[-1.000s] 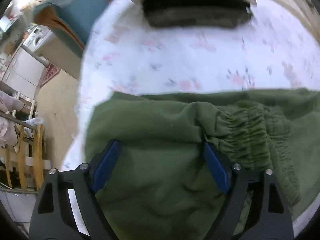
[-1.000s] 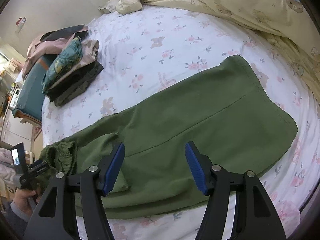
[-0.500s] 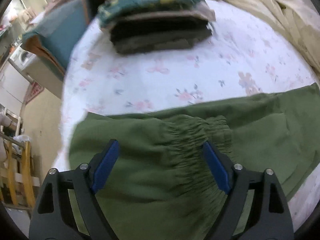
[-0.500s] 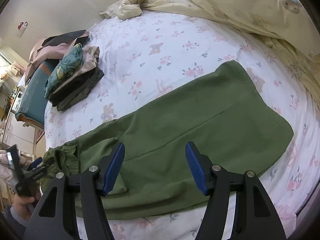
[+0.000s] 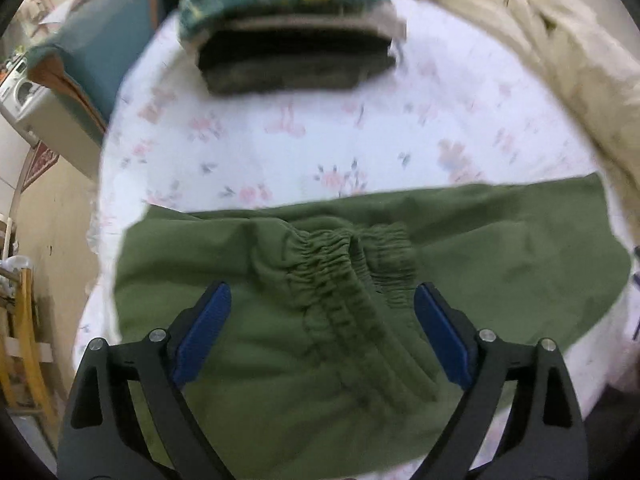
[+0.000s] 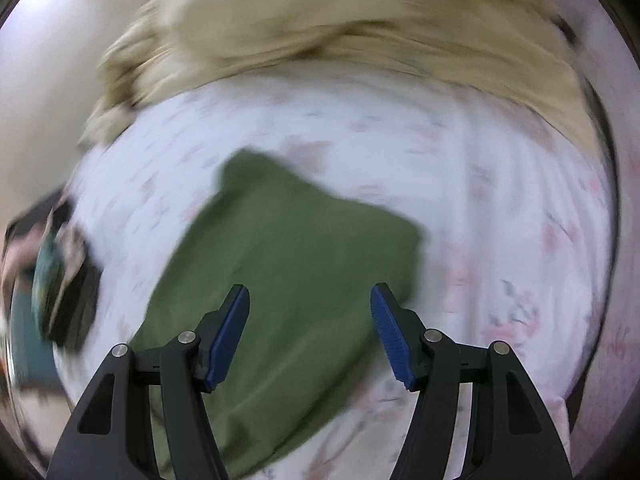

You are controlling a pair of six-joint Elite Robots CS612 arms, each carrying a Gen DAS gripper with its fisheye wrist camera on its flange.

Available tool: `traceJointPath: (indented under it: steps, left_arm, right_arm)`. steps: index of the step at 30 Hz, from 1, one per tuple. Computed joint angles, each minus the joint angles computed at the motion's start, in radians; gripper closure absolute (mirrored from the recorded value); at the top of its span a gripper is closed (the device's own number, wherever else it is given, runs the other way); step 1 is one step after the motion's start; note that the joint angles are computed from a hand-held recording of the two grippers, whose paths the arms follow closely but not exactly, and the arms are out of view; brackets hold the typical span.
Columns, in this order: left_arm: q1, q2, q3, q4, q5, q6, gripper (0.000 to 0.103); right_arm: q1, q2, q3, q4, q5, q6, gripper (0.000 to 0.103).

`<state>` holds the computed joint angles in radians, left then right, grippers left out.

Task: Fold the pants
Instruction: 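Grasp the leg hem with the right tool and fold it over the waistband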

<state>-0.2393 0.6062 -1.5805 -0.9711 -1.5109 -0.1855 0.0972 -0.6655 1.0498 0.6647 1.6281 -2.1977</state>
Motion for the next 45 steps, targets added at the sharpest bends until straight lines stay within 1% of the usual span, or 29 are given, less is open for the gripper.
traceJointPath:
  steps: [2, 4, 6, 9, 11, 13, 14, 16, 17, 18, 20, 21, 22, 24, 27, 28, 29, 30, 31, 32, 34, 37, 39, 40, 41, 42, 43, 44, 45]
  left_arm:
    - [0.006, -0.008, -0.018, 0.018, -0.003, -0.010, 0.012]
    - [0.024, -0.008, -0.032, 0.020, -0.023, -0.041, 0.012]
    - [0.039, 0.002, -0.047, 0.005, -0.046, -0.070, 0.012]
    - [0.050, 0.016, -0.062, -0.003, -0.048, -0.108, 0.012]
    - [0.057, 0.010, -0.046, 0.010, -0.069, -0.147, 0.012]
    - [0.067, 0.008, -0.039, 0.005, -0.111, -0.183, 0.012]
    - [0.069, 0.007, -0.037, 0.006, -0.116, -0.188, 0.012]
    - [0.072, 0.005, -0.035, 0.006, -0.113, -0.196, 0.012]
    - [0.074, 0.004, -0.034, 0.005, -0.117, -0.199, 0.012]
    - [0.076, 0.003, -0.031, 0.001, -0.120, -0.203, 0.012]
    - [0.077, 0.002, -0.030, -0.004, -0.110, -0.206, 0.012]
    - [0.079, 0.002, -0.030, -0.010, -0.108, -0.209, 0.012]
    - [0.081, 0.001, -0.030, -0.012, -0.108, -0.210, 0.012]
    - [0.085, 0.002, -0.035, -0.020, -0.111, -0.220, 0.012]
    - [0.091, 0.006, -0.050, -0.023, -0.106, -0.226, 0.012]
    - [0.092, 0.009, -0.054, -0.021, -0.102, -0.225, 0.012]
    - [0.092, 0.011, -0.058, -0.018, -0.098, -0.224, 0.012]
    - [0.093, 0.012, -0.060, -0.015, -0.095, -0.223, 0.012]
    - [0.093, 0.014, -0.064, -0.011, -0.089, -0.223, 0.012]
    - [0.093, 0.016, -0.066, -0.007, -0.085, -0.222, 0.012]
    - [0.094, 0.019, -0.070, -0.002, -0.076, -0.223, 0.012]
    - [0.096, 0.022, -0.075, 0.004, -0.069, -0.221, 0.012]
    - [0.097, 0.022, -0.077, 0.008, -0.066, -0.223, 0.012]
    - [0.098, 0.023, -0.078, 0.009, -0.070, -0.225, 0.012]
    - [0.098, 0.023, -0.079, 0.010, -0.075, -0.225, 0.012]
    - [0.099, 0.022, -0.079, 0.012, -0.080, -0.223, 0.012]
    - [0.099, 0.022, -0.079, 0.012, -0.085, -0.219, 0.012]
    - [0.098, 0.022, -0.080, 0.011, -0.089, -0.215, 0.012]
    - [0.097, 0.022, -0.082, 0.009, -0.091, -0.210, 0.012]
  right_arm:
    - [-0.012, -0.006, 0.023, -0.009, -0.006, 0.064, 0.038]
    - [-0.034, -0.015, 0.056, -0.047, -0.073, 0.123, 0.038]
    - [-0.045, -0.004, 0.051, -0.032, -0.090, 0.138, 0.038]
    - [-0.055, 0.011, 0.048, -0.035, -0.120, 0.150, 0.038]
    - [-0.058, 0.027, 0.033, -0.022, -0.130, 0.137, 0.039]
    - [-0.054, 0.033, 0.023, -0.025, -0.118, 0.104, 0.057]
    - [-0.053, 0.037, 0.015, -0.023, -0.119, 0.079, 0.071]
    - [-0.051, 0.044, -0.001, -0.025, -0.141, 0.041, 0.082]
    - [-0.050, 0.039, 0.004, -0.042, -0.153, 0.029, 0.093]
    - [-0.047, 0.034, 0.004, -0.054, -0.154, 0.012, 0.097]
    - [-0.036, 0.021, 0.005, -0.079, -0.122, -0.023, 0.099]
    - [-0.027, -0.001, 0.022, -0.133, -0.114, -0.055, 0.099]
    - [-0.019, -0.019, 0.032, -0.186, -0.123, -0.102, 0.099]
    - [0.008, -0.034, 0.012, -0.225, -0.129, -0.238, 0.099]
    - [0.049, -0.041, -0.024, -0.255, -0.208, -0.401, 0.099]
    - [0.069, -0.037, -0.044, -0.255, -0.234, -0.467, 0.099]
    - [0.093, -0.023, -0.079, -0.235, -0.265, -0.536, 0.099]
    - [0.107, -0.010, -0.104, -0.213, -0.283, -0.572, 0.099]
    - [0.131, 0.021, -0.156, -0.170, -0.320, -0.629, 0.100]
    - [0.145, 0.044, -0.190, -0.138, -0.336, -0.660, 0.100]
    - [0.188, 0.138, -0.321, 0.005, -0.352, -0.749, 0.099]
    - [0.236, 0.280, -0.518, 0.230, -0.367, -0.852, 0.097]
    - [0.256, 0.355, -0.627, 0.354, -0.363, -0.940, 0.089]
    - [0.270, 0.365, -0.637, 0.377, -0.314, -0.982, 0.086]
    - [0.275, 0.364, -0.630, 0.381, -0.296, -0.998, 0.079]
    - [0.272, 0.368, -0.636, 0.402, -0.314, -1.010, 0.068]
    - [0.267, 0.364, -0.629, 0.406, -0.341, -1.011, 0.061]
    - [0.260, 0.345, -0.598, 0.388, -0.365, -1.000, 0.051]
    - [0.251, 0.307, -0.537, 0.336, -0.400, -0.977, 0.049]
